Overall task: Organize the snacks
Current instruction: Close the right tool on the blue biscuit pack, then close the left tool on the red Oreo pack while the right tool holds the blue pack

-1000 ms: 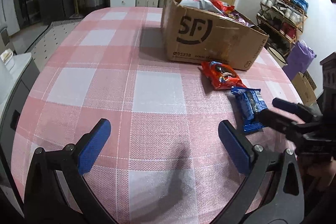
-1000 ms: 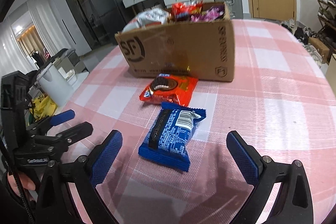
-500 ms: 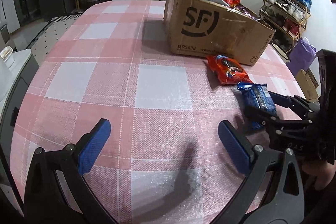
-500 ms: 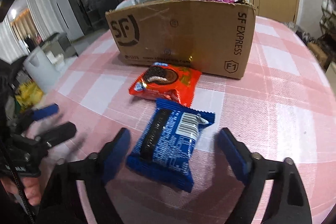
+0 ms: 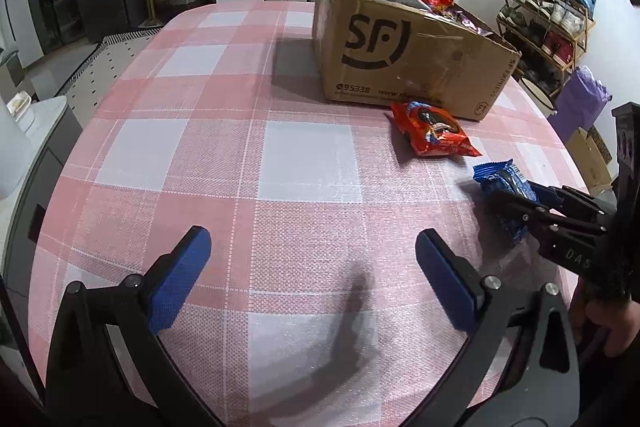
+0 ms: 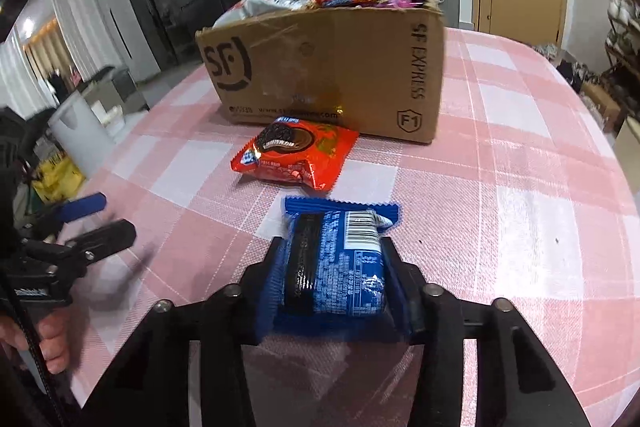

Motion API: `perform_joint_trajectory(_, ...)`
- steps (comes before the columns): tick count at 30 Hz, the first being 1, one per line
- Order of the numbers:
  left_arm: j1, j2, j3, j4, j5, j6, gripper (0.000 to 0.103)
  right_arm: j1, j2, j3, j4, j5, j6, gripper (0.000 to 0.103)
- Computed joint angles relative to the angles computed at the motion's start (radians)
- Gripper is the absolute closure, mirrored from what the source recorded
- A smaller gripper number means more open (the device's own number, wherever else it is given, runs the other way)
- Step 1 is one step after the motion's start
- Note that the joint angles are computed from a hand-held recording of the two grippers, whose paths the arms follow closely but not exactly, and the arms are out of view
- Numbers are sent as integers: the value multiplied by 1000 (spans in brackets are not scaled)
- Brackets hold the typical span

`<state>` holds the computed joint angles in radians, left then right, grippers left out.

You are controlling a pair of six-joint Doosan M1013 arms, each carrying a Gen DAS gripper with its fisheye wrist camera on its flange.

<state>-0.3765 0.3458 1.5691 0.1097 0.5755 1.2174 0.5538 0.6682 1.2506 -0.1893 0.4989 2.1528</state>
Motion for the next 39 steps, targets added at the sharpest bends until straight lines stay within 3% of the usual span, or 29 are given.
perform_joint_trajectory(12, -21, 15, -33, 18, 36, 14, 1, -17, -56, 102, 9, -129, 38, 58)
perform_joint_trajectory(17, -27, 37, -71, -13, 61, 49, 1, -44, -90, 160, 109, -200, -12, 58)
perform_joint_trajectory(30, -56, 144, -238, -40, 136, 95, 1, -64, -127, 213, 27, -259, 81, 58)
perform_joint_trajectory(39, -74, 225, -358, -17, 205, 59, 1, -77, -125, 221, 139, -270, -18, 58)
